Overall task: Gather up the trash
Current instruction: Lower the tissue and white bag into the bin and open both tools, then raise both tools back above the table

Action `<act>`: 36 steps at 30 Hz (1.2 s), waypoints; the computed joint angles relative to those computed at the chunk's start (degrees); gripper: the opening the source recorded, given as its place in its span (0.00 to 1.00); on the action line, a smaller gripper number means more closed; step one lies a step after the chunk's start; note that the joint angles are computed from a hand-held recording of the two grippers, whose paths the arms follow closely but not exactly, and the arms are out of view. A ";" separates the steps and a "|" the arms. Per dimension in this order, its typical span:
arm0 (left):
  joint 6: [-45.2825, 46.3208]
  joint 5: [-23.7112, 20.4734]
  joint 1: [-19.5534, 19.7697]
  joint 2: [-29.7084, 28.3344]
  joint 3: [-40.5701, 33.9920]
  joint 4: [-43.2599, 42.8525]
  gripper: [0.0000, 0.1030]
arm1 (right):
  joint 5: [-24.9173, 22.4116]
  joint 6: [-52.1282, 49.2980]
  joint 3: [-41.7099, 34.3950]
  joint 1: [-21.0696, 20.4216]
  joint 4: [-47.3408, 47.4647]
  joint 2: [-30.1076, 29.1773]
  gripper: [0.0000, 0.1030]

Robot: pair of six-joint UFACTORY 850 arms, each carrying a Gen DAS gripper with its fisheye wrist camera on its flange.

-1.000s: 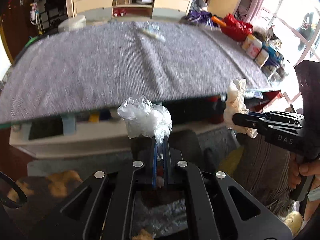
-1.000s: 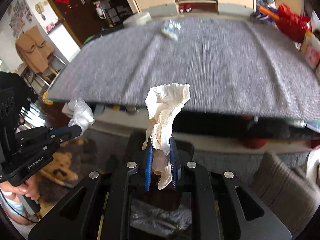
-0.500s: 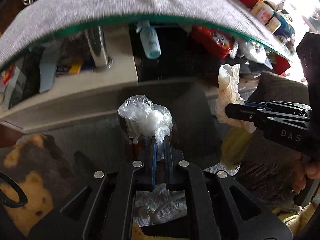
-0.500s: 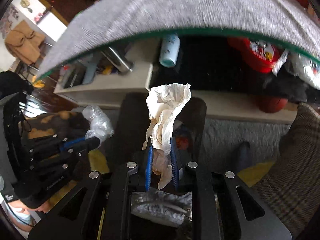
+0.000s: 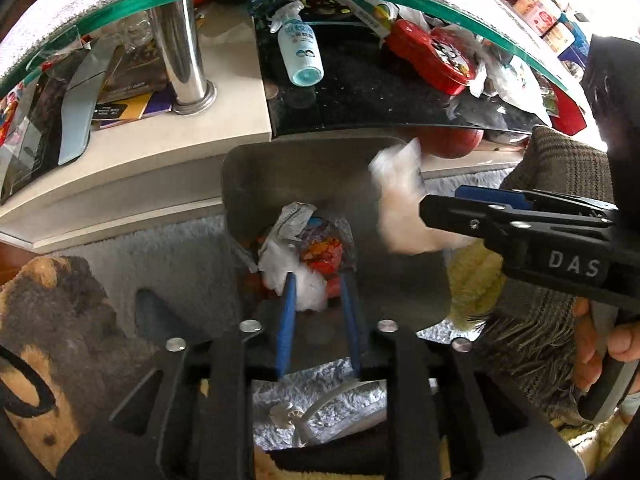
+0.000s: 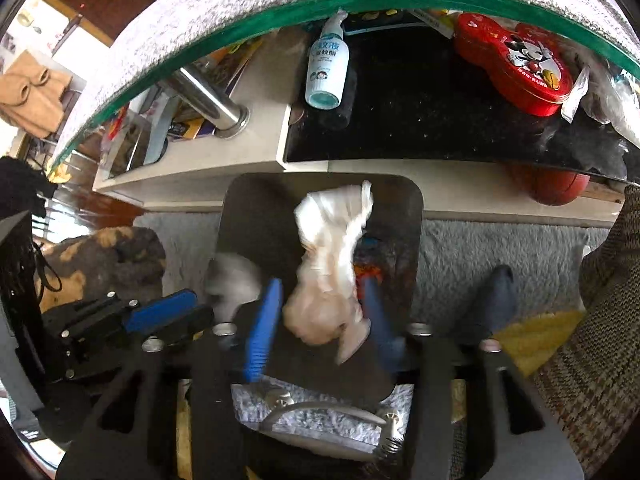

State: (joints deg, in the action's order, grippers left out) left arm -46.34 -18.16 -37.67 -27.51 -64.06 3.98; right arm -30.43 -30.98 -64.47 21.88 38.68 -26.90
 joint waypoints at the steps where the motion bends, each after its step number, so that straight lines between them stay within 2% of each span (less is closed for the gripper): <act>1: -0.60 -0.26 -0.01 -0.02 -0.13 0.66 0.29 | 0.06 0.07 -0.08 -0.13 0.23 0.00 0.48; 3: -1.97 -0.80 -0.04 0.19 -0.23 2.17 0.39 | 0.32 0.54 -0.36 -0.26 0.14 -0.04 0.54; 8: -11.45 -3.77 -0.47 1.78 -0.26 12.24 0.71 | 2.88 4.39 -0.12 -0.67 -4.10 1.40 0.86; 10: -16.54 -5.35 -0.64 2.95 -0.08 17.76 0.81 | 3.41 5.90 -0.16 -0.98 -5.83 1.85 0.94; 13: -22.01 -7.65 -0.89 4.17 -0.18 24.10 0.92 | 2.11 4.83 -0.53 -2.12 -4.91 2.41 0.94; 25: -25.21 -10.94 0.32 7.16 -2.86 30.64 0.92 | 2.61 0.44 -4.21 -4.76 -1.08 5.21 0.94; 36: -23.43 -14.57 4.46 4.44 -11.99 34.04 0.92 | 2.45 2.02 -16.89 -4.58 -4.56 -0.49 0.94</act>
State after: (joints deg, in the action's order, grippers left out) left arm -69.76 -32.73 -33.21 -23.07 -76.04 38.03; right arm -27.98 -28.96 -81.36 17.30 34.11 -27.39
